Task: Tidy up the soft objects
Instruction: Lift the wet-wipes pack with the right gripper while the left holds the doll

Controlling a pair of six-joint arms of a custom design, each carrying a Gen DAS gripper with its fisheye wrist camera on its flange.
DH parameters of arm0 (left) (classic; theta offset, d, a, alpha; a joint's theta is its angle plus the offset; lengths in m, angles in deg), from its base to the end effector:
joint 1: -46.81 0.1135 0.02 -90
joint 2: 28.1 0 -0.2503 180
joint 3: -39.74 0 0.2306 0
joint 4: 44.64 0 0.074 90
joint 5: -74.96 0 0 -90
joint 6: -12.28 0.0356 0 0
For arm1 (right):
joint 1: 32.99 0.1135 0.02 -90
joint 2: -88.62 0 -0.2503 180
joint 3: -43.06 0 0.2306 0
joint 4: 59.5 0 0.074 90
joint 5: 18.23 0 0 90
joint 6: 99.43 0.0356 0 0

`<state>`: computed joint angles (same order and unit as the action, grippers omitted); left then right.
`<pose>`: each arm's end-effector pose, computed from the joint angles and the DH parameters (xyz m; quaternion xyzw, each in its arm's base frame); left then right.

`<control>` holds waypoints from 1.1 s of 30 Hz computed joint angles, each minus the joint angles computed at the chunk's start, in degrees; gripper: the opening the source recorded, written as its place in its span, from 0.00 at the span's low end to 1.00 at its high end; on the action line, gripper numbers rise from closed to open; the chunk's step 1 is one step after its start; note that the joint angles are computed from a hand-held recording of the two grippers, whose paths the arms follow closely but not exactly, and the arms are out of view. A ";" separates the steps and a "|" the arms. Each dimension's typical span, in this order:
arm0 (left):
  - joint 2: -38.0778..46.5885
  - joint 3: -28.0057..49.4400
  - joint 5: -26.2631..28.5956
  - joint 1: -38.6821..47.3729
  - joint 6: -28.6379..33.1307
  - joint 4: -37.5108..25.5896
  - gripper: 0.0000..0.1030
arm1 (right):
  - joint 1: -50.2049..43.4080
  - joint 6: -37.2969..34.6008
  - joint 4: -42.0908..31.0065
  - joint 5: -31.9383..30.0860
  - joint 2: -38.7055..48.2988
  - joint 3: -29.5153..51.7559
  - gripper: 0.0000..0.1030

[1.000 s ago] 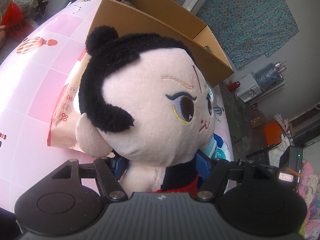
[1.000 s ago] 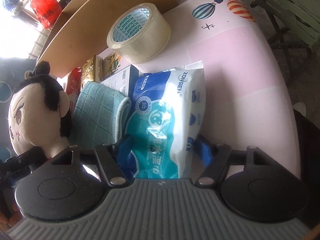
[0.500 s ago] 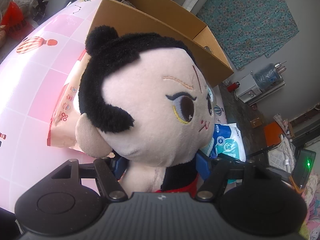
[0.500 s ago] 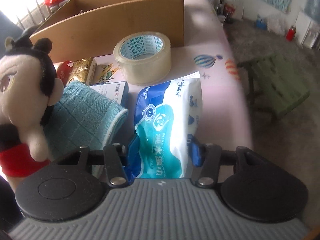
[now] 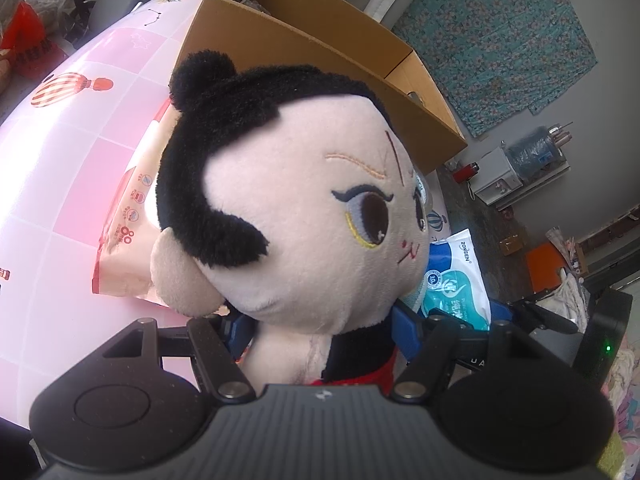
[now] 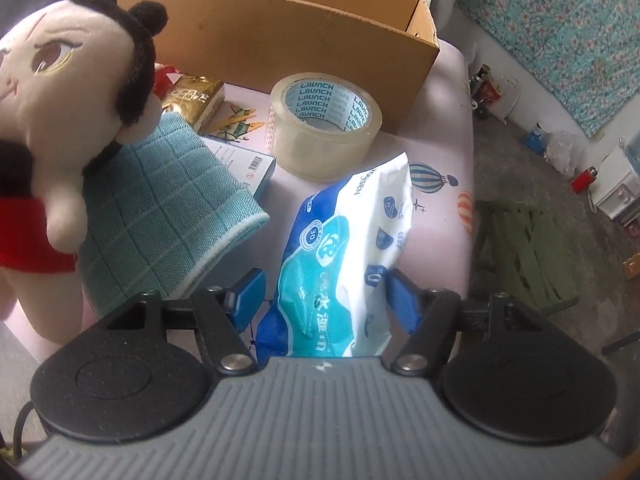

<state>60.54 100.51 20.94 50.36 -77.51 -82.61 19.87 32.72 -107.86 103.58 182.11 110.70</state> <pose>0.2608 -0.0048 0.1621 0.0375 0.9315 -0.2953 0.2088 0.1787 0.2048 0.1625 -0.0514 0.9520 -0.0860 0.2894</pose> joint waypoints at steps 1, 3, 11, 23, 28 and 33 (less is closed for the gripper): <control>-0.04 -0.08 -0.01 -0.02 -0.17 0.13 0.68 | -0.35 1.74 0.41 -0.36 -0.21 -0.49 0.60; -0.21 -0.48 -0.09 -0.12 -0.66 0.72 0.67 | -1.47 4.38 1.00 -0.72 -0.48 -1.52 0.46; -3.72 -4.00 -0.08 -0.11 -3.89 4.43 0.65 | -5.05 11.43 11.02 -6.41 -10.56 -13.04 0.30; -6.78 -4.96 7.64 6.49 -5.65 2.88 0.64 | -7.60 23.04 20.28 -13.18 -29.69 -28.28 0.26; -9.47 -5.16 8.15 6.35 -4.12 0.63 0.64 | -5.58 25.53 18.13 -11.63 -34.65 -29.98 0.25; -9.93 -5.18 7.74 5.28 -3.73 0.11 0.64 | -0.84 23.33 13.11 -7.05 -32.55 -26.67 0.25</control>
<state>50.61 95.32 28.68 55.64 -81.24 -82.50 19.03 56.05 -94.75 96.53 149.56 84.03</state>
